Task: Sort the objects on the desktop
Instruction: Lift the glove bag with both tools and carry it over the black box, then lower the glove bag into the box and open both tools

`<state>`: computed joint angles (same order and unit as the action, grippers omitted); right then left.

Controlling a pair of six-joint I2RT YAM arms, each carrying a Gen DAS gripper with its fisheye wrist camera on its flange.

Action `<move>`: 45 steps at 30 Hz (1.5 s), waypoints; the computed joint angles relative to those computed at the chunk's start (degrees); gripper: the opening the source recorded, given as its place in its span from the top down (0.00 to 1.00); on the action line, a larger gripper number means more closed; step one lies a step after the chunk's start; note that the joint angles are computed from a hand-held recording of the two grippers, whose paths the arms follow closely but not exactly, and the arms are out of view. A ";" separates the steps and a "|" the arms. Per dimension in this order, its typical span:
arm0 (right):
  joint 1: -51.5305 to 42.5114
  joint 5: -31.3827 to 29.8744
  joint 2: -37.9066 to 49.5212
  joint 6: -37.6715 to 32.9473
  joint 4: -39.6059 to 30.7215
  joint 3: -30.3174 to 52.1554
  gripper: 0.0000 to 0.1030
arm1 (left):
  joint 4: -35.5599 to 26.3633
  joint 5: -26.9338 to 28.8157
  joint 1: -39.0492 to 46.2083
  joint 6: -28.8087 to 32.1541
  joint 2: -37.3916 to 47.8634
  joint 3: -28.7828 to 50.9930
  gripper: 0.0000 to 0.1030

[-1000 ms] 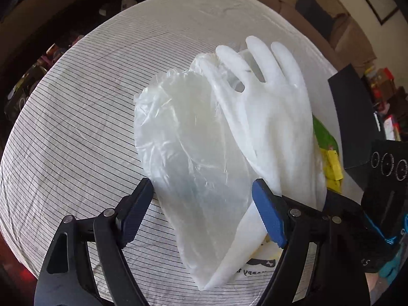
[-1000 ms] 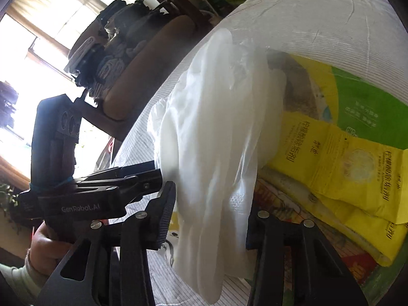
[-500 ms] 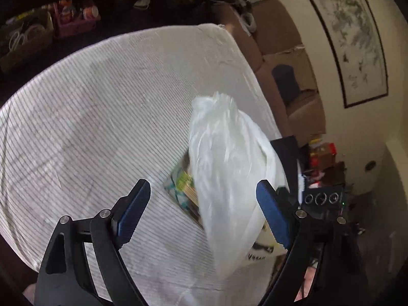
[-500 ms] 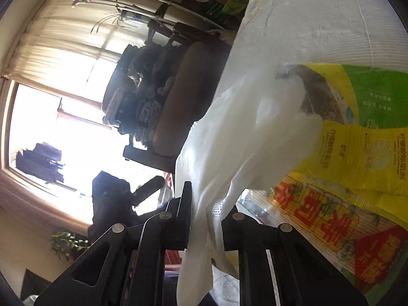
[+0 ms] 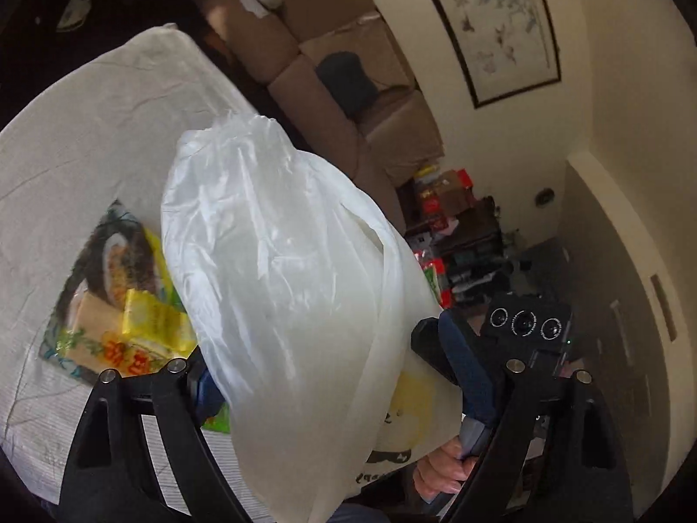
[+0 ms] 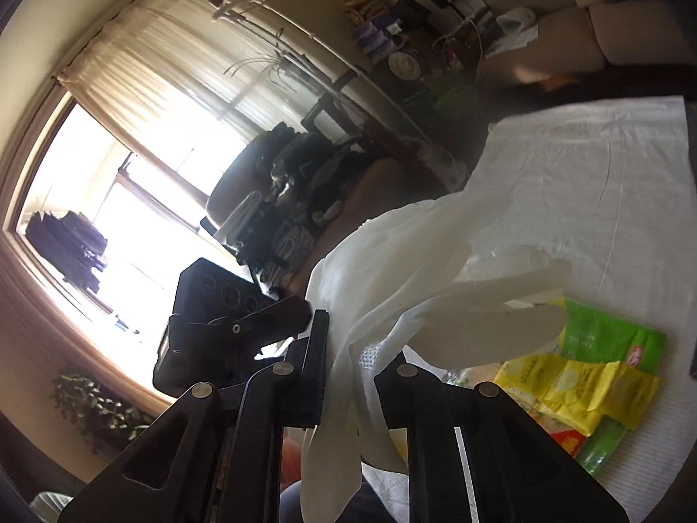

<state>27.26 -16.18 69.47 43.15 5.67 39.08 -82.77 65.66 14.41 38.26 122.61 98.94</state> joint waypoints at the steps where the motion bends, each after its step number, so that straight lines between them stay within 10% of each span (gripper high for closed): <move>1: -1.79 0.28 -4.07 -1.72 -5.36 0.97 0.87 | 2.62 -0.01 -2.19 -3.45 -2.52 -1.03 0.20; 9: -37.95 -19.80 -16.11 -19.49 -31.18 7.50 0.87 | 27.90 -6.01 -28.37 -33.62 -9.37 -1.98 0.21; 19: -66.48 -38.70 12.58 -37.79 -21.12 9.80 0.87 | 31.53 -27.75 -41.63 -47.73 11.39 23.24 0.21; 27: -65.44 -28.67 37.43 -47.69 -26.70 13.86 0.90 | 33.66 -33.29 -43.52 -45.28 13.36 19.64 0.20; 34: -64.14 -20.38 33.91 -52.67 -32.91 14.24 0.87 | 32.99 -34.50 -46.65 -44.74 15.59 20.42 0.20; 41: -53.36 2.33 26.00 -58.93 -28.50 8.29 0.85 | 28.15 -34.54 -51.22 -47.80 24.24 33.71 0.20; 45: -55.58 -3.85 26.61 -59.95 -31.62 9.15 0.54 | 21.70 -34.26 -51.94 -50.55 32.06 46.98 0.21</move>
